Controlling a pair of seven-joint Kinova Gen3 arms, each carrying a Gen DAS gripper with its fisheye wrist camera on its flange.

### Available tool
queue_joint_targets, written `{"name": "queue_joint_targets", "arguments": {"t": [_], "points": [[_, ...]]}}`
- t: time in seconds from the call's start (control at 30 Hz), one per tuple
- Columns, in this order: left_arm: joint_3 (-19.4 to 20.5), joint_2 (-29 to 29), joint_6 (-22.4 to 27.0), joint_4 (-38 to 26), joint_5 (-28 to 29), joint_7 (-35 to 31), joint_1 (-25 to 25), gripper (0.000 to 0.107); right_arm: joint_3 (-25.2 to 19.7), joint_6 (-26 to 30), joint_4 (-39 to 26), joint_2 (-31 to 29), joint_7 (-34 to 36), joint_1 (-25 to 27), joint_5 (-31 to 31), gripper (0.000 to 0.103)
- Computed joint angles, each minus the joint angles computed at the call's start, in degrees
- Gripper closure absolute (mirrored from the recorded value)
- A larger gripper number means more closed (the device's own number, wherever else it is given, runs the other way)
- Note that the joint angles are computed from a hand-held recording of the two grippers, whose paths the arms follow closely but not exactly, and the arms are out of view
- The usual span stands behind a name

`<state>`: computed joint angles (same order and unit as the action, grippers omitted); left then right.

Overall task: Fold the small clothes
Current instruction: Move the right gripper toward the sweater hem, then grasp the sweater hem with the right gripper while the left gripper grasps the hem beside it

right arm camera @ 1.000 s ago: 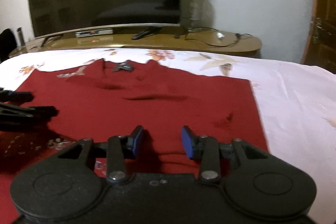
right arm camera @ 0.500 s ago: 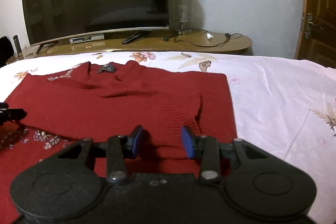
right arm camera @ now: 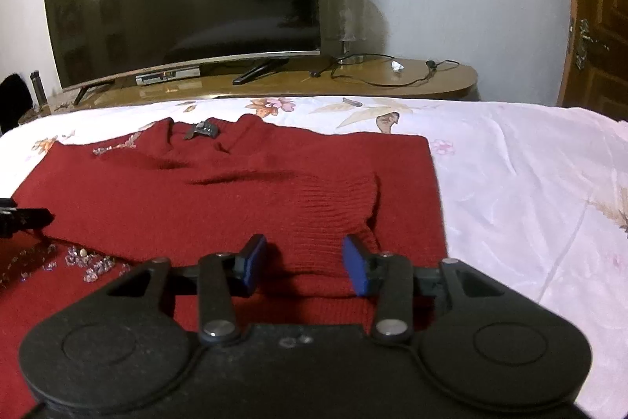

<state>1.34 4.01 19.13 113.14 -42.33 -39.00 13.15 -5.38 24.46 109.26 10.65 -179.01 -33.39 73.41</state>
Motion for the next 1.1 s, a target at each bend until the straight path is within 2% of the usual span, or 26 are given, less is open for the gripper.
{"name": "queue_joint_targets", "arguments": {"t": [0.07, 0.13, 0.2, 0.27, 0.37, 0.43, 0.5, 0.6, 0.7, 0.8, 0.9, 0.93, 1.0, 1.03, 1.07, 1.1], "points": [[0.46, -2.21, 1.66, 1.33, -0.15, -0.20, 0.19, 0.005, -1.83, 0.67, -0.19, -0.80, 3.68, 1.33, -2.02, 0.057], [-2.65, -5.50, 2.44, 3.79, 3.30, -4.03, 3.63, 0.005, -0.31, -1.64, 2.61, -4.32, 3.63, 0.47, -2.48, 0.047], [-3.64, -9.20, 3.57, 6.86, 7.57, -8.69, 4.71, 0.005, -1.32, -4.50, 6.38, -8.26, 3.04, 2.52, -3.78, 0.046], [-1.12, -13.21, 4.78, 9.61, 12.23, -12.92, 1.59, 0.005, -2.92, -4.39, 9.37, -11.72, 4.40, 3.97, -6.28, 0.047], [4.97, -20.45, 7.38, 13.78, 18.40, -15.67, -5.25, 0.005, -5.63, -1.99, 13.30, -17.16, 8.16, 5.06, -12.54, 0.047], [6.64, -25.75, 10.37, 16.13, 21.32, -16.65, -6.62, 0.005, -9.18, 0.08, 15.46, -21.08, 10.47, 7.02, -17.19, 0.047], [4.69, -31.06, 13.62, 18.05, 23.62, -17.31, -3.76, 0.005, -9.74, 1.95, 17.49, -25.56, 11.84, 5.84, -21.85, 0.047], [0.71, -39.03, 19.41, 19.92, 26.92, -18.69, 2.74, 0.005, -6.46, 6.26, 20.16, -32.73, 11.34, -1.54, -28.84, 0.047], [-0.96, -46.45, 23.21, 21.39, 33.77, -23.83, 3.23, 0.005, -3.38, 10.44, 22.92, -39.67, 7.38, -9.51, -35.83, 0.047], [-5.94, -53.83, 25.57, 23.36, 40.04, -26.70, 4.84, 0.007, -2.44, 12.57, 24.84, -44.20, 5.59, -14.50, -42.82, 0.047], [-11.70, -58.96, 25.49, 25.63, 44.69, -27.55, 6.33, 0.009, -8.95, 11.67, 26.44, -47.21, 5.44, -10.63, -49.31, 0.047], [-12.31, -59.32, 25.61, 25.82, 45.42, -28.75, 6.16, 0.010, -10.50, 10.53, 26.77, -47.85, 5.76, -9.10, -51.64, 0.046], [-14.59, -59.22, 25.02, 26.17, 47.31, -30.14, 6.54, 0.011, -10.73, 6.15, 28.24, -48.84, 6.50, -7.89, -56.30, 0.046], [-16.82, -58.92, 23.97, 26.61, 48.75, -30.99, 7.55, 0.014, -11.17, 3.89, 29.07, -49.14, 7.26, -6.64, -58.63, 0.046], [-18.72, -58.21, 22.76, 27.18, 50.21, -31.97, 8.76, 0.028, -12.59, 2.52, 29.32, -49.13, 8.70, -4.34, -60.96, 0.046], [-19.55, -57.29, 21.88, 27.46, 51.01, -32.86, 9.01, 0.032, -13.63, 1.53, 29.31, -48.96, 11.03, -2.11, -63.25, 0.048]]}}
